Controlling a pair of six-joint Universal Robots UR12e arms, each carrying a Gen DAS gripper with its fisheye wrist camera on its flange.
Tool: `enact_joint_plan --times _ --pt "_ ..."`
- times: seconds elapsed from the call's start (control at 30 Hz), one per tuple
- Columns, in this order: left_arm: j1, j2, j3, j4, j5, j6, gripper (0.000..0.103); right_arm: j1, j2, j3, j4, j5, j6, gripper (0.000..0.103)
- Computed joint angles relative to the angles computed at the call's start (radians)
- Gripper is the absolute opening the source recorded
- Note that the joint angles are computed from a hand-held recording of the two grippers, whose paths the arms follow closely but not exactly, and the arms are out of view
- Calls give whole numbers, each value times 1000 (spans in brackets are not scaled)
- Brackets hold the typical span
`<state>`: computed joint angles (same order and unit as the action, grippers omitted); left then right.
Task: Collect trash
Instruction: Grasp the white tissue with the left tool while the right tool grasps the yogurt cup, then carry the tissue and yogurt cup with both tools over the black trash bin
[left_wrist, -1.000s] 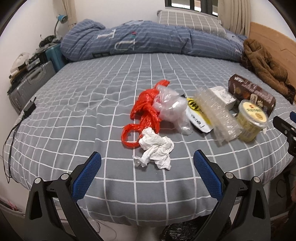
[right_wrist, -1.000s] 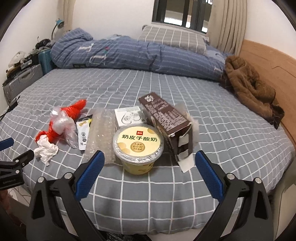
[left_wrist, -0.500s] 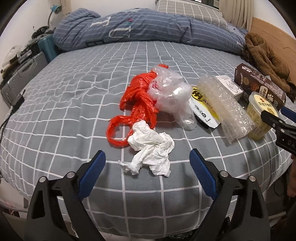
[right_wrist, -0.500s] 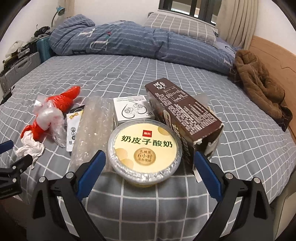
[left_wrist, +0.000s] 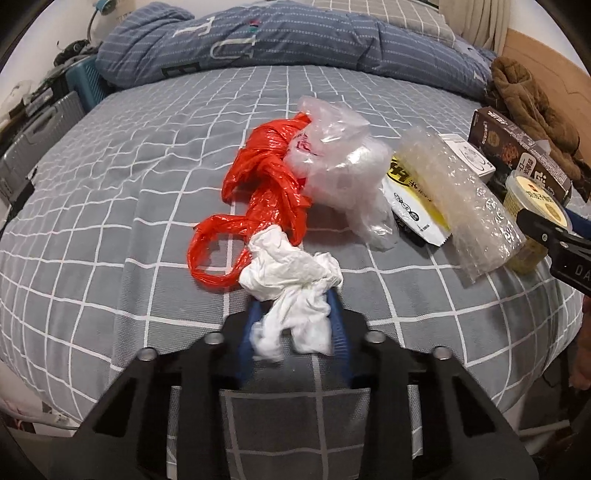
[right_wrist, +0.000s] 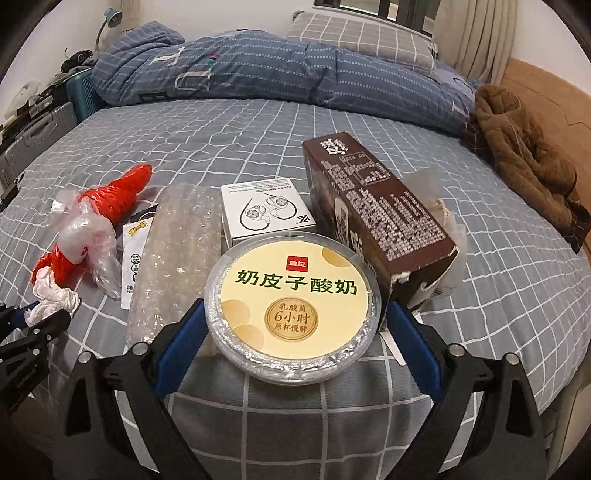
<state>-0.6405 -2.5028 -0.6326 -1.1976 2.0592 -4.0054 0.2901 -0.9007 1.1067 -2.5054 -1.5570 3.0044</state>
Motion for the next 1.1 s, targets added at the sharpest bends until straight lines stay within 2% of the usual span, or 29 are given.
enact_joint_plan --times 0.03,0.17,0.3,0.53,0.87,1.1 --pt "0 1 -1 -5 2 -4 19 0 1 -3 6 2 -2 84" --pt "0 9 -9 -8 2 -9 13 1 -1 1 -1 -2 -10 84" --pt "-4 19 -12 -23 27 -15 12 0 -6 8 -20 -3 -8 84" --pt "-9 46 -35 15 34 -16 12 -5 -31 36 -63 11 -13 84" --pt "-27 31 10 2 79 0 12 -5 -78 101 -149 31 -20 84" --pt "-39 29 25 29 103 19 12 -7 -118 153 -188 39 -16 84"
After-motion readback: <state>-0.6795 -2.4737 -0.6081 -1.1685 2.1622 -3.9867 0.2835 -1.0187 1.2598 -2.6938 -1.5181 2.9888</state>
